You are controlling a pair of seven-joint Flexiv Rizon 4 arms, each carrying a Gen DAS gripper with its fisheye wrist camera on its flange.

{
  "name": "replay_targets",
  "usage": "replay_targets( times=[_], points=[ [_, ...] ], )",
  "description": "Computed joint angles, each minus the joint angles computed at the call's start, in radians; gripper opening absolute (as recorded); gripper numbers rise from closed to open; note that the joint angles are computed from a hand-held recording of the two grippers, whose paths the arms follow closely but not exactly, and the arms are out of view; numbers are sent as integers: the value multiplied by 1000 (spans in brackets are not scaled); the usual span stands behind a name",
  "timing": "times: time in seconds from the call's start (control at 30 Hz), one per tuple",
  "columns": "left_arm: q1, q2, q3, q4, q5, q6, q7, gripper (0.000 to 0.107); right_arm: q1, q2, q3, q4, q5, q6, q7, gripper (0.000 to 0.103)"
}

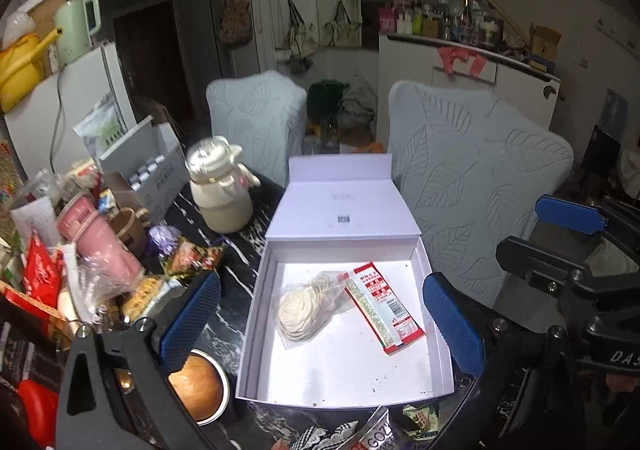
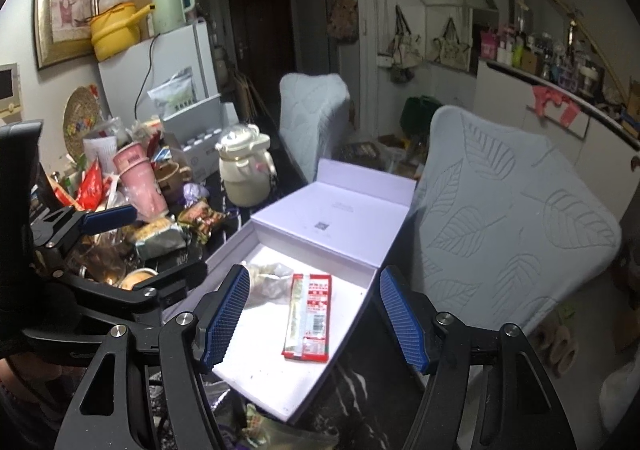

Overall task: Organize soft objects
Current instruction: 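Withdraw both grippers from the box back over the table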

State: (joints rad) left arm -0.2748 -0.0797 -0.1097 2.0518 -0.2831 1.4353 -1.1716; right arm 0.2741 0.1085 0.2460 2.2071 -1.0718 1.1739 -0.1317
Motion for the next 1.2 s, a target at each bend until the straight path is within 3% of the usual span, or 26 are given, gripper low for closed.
replay_targets(
  times=[0.13, 0.3, 0.5, 0.77, 0.93, 1.03, 1.2],
  points=[
    [-7, 45, 5, 45, -5, 71, 7, 103, -2, 36, 16, 7, -46, -16, 33, 68],
    [-13, 99, 24, 76, 14, 86, -10, 103, -5, 82, 41, 15, -93, -44, 75, 73],
    [-71, 170, 60, 141, -125, 106, 102, 103, -11, 136, 67, 33, -134, -54, 117, 77],
    [-147, 250, 114, 226, -164, 176, 150, 103, -9, 208, 108, 72, -126, -74, 144, 80],
    [-231, 300, 170, 273, -225, 176, 201, 103, 0, 249, 140, 97, -106, -92, 140, 80],
    [-202, 336, 154, 305, -187, 174, 172, 103, 8, 267, 160, 109, -93, -109, 144, 80],
    [-245, 386, 193, 359, -192, 150, 170, 103, 20, 291, 187, 140, -95, -111, 184, 80]
  ],
)
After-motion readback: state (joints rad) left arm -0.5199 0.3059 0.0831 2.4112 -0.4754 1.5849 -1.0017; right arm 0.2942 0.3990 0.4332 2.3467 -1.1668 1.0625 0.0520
